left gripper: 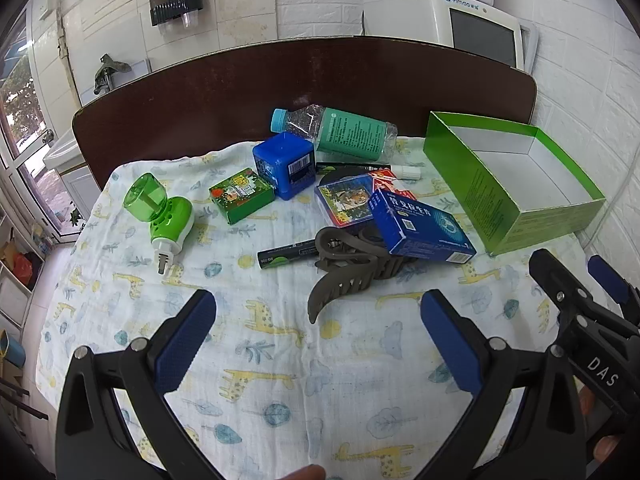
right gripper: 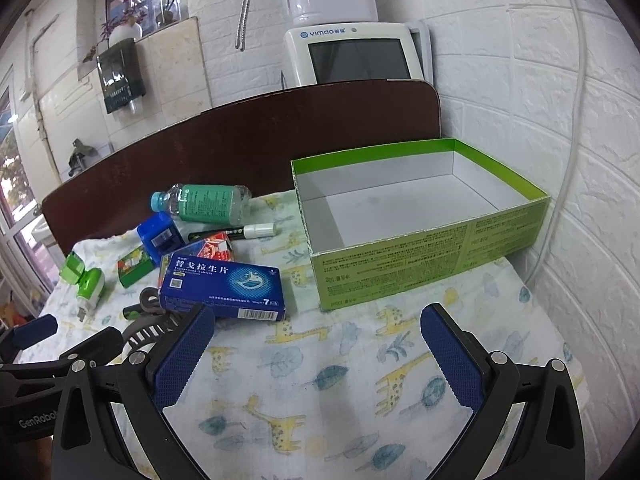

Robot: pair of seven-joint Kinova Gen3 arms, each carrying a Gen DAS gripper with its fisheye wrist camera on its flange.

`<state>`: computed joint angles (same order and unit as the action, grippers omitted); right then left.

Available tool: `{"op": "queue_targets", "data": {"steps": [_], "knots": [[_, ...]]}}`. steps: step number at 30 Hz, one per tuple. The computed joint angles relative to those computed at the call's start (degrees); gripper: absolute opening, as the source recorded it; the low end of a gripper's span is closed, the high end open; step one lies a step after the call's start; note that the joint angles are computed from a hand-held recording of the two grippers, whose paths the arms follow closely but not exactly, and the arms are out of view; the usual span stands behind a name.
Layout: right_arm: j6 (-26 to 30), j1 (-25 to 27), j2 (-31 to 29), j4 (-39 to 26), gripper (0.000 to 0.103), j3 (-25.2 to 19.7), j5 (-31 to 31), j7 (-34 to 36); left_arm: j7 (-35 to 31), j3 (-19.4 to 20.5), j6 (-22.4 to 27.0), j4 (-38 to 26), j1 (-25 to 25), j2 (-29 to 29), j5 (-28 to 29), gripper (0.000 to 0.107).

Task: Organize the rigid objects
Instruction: 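Move the right tool toward the blue medicine box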

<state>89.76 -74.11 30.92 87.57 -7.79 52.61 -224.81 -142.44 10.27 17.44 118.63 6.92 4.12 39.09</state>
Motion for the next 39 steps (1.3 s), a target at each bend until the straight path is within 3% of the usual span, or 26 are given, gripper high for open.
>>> {"op": "queue_targets", "data": {"steps": [29,32,36,39], "knots": [[-3.4,0.6,-1.56,3.15,0.103,-0.89,0.08,-4.17,0.86,0.38,-0.73,0.1,-0.19,0.41,-1.43,0.102],[-6.07,0.6,-3.03,5.76,0.103,-1.24,1.66,-6.37,1.41,0.44,-0.89,-0.15,0.02,0.54,-2.07,0.102],[-13.68,1.22,-6.66,12.74,0.103,-2.51,7.21,-13.84,2.42,0.66,-1.28,-0.49,0.16,0.73,-2.88,0.102],[-15.42,2.12,-7.14,14.18,0.103,-3.48,9.52,-15.91,4.58,0.56,-1.52,-0.89,0.74,1.01,-4.98,0.102]]}}
